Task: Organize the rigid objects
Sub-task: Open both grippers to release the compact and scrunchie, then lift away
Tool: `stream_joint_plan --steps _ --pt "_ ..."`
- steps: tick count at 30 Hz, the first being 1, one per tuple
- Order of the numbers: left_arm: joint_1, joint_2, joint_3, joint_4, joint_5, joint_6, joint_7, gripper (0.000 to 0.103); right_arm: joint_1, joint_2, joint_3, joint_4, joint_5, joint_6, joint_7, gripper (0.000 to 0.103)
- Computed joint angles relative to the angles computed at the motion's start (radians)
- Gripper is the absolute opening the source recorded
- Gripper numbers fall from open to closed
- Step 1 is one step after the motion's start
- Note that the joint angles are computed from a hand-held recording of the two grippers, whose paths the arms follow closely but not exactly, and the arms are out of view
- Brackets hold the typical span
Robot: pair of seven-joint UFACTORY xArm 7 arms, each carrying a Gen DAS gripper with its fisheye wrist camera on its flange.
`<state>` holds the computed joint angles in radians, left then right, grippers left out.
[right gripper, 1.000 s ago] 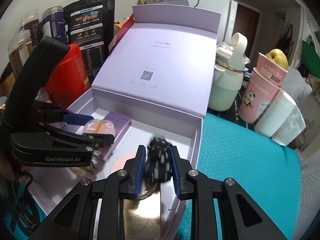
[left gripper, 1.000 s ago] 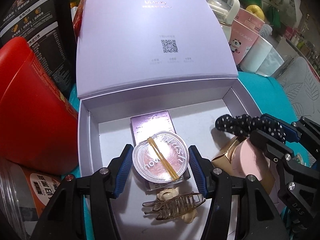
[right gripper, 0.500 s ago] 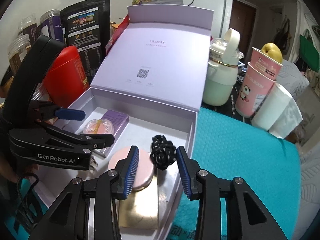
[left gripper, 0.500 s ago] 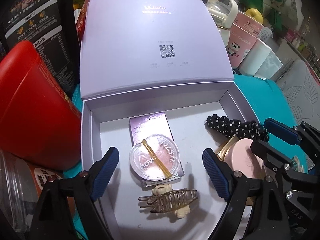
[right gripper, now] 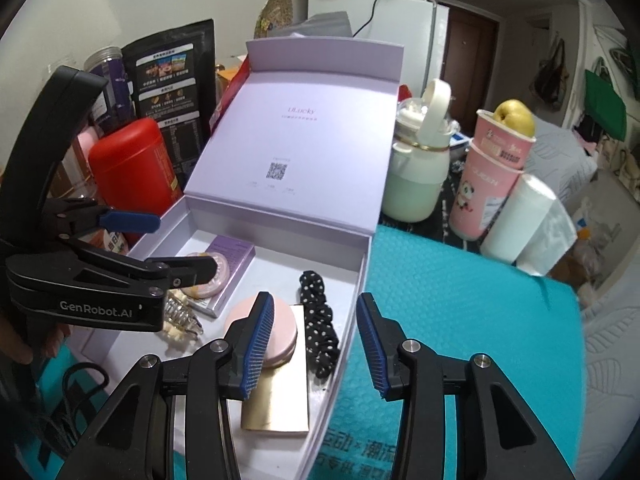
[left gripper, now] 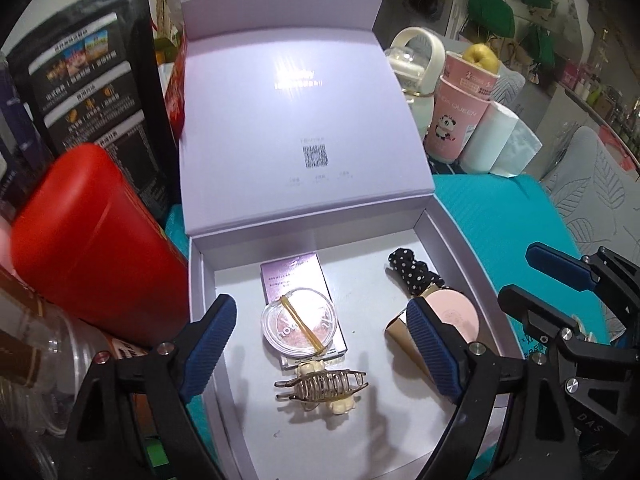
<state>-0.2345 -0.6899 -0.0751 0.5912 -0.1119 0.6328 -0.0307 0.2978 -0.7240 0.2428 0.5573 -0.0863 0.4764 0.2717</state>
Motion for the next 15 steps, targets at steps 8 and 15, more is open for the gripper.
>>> stream_joint_plan --steps 8,15 --pt "0.025 -0.090 -0.048 0.000 0.058 0.011 -0.038 0.100 -0.011 -0.103 0.012 -0.001 -0.007 0.056 0.030 0.053" --pt "0.015 -0.170 -0.066 -0.009 0.085 0.021 -0.063 0.100 -0.024 -0.187 0.032 -0.009 -0.017 0.111 0.055 0.065"
